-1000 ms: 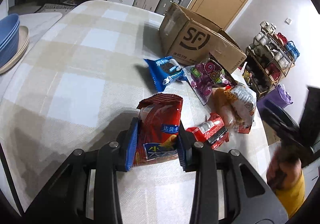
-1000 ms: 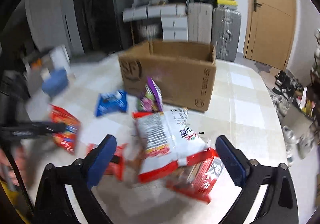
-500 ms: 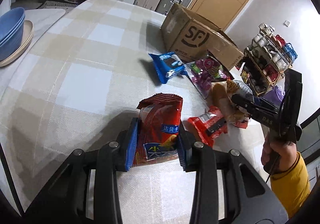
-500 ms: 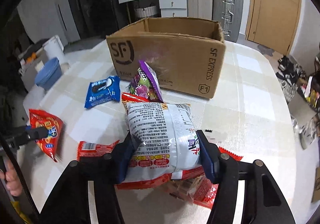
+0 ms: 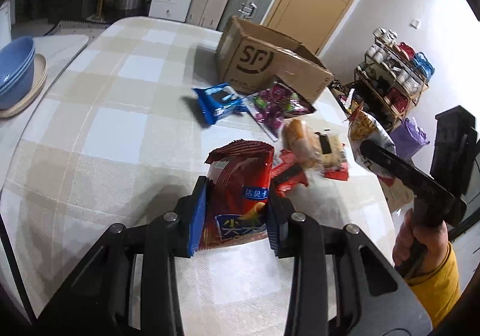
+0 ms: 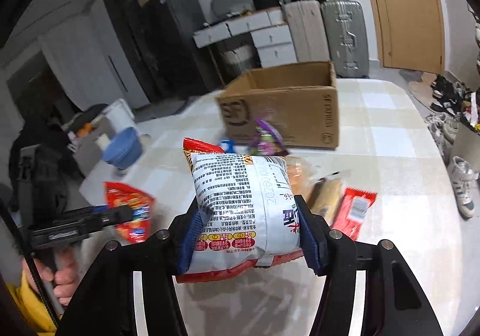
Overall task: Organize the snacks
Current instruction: 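Lift both held bags and carry them over the cardboard box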
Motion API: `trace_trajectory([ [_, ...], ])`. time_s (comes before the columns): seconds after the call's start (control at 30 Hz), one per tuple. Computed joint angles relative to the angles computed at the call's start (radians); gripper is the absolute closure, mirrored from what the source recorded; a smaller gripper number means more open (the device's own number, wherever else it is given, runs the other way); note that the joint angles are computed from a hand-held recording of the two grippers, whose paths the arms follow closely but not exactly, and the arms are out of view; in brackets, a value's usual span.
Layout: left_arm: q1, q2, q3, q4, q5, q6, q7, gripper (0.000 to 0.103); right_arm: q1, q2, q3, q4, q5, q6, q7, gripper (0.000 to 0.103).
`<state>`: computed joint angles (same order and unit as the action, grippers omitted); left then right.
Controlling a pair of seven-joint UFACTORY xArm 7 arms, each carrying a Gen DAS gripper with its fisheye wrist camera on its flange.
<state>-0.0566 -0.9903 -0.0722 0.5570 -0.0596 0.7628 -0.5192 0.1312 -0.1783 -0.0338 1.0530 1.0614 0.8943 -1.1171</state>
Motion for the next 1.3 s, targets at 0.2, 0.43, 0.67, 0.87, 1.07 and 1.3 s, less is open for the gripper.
trace_trajectory([
  [0.2, -0.02, -0.03, -0.04, 0.03, 0.011, 0.018, -0.011, 0.072, 0.011, -0.161, -0.052, -0.138, 0.077, 0.058, -0.033, 0.045],
  [0.43, -0.048, -0.062, -0.072, 0.068, 0.017, 0.051, -0.027, 0.072, -0.001, -0.25, -0.116, -0.23, 0.116, 0.121, -0.01, 0.045],
  [0.67, -0.067, -0.072, -0.089, 0.091, 0.021, 0.065, -0.033, 0.072, -0.013, -0.272, -0.136, -0.253, 0.101, 0.132, 0.007, 0.045],
  [0.87, -0.072, -0.071, -0.09, 0.093, 0.021, 0.065, -0.041, 0.072, -0.011, -0.258, -0.138, -0.239, 0.119, 0.135, -0.004, 0.045],
  [1.07, -0.082, -0.056, -0.092, 0.104, 0.018, 0.075, -0.042, 0.072, -0.013, -0.232, -0.133, -0.218, 0.149, 0.135, -0.028, 0.045],
  [1.3, -0.081, 0.022, -0.052, 0.14, 0.024, 0.032, 0.005, 0.072, -0.011, -0.153, -0.114, -0.108, 0.172, 0.151, -0.049, 0.045],
])
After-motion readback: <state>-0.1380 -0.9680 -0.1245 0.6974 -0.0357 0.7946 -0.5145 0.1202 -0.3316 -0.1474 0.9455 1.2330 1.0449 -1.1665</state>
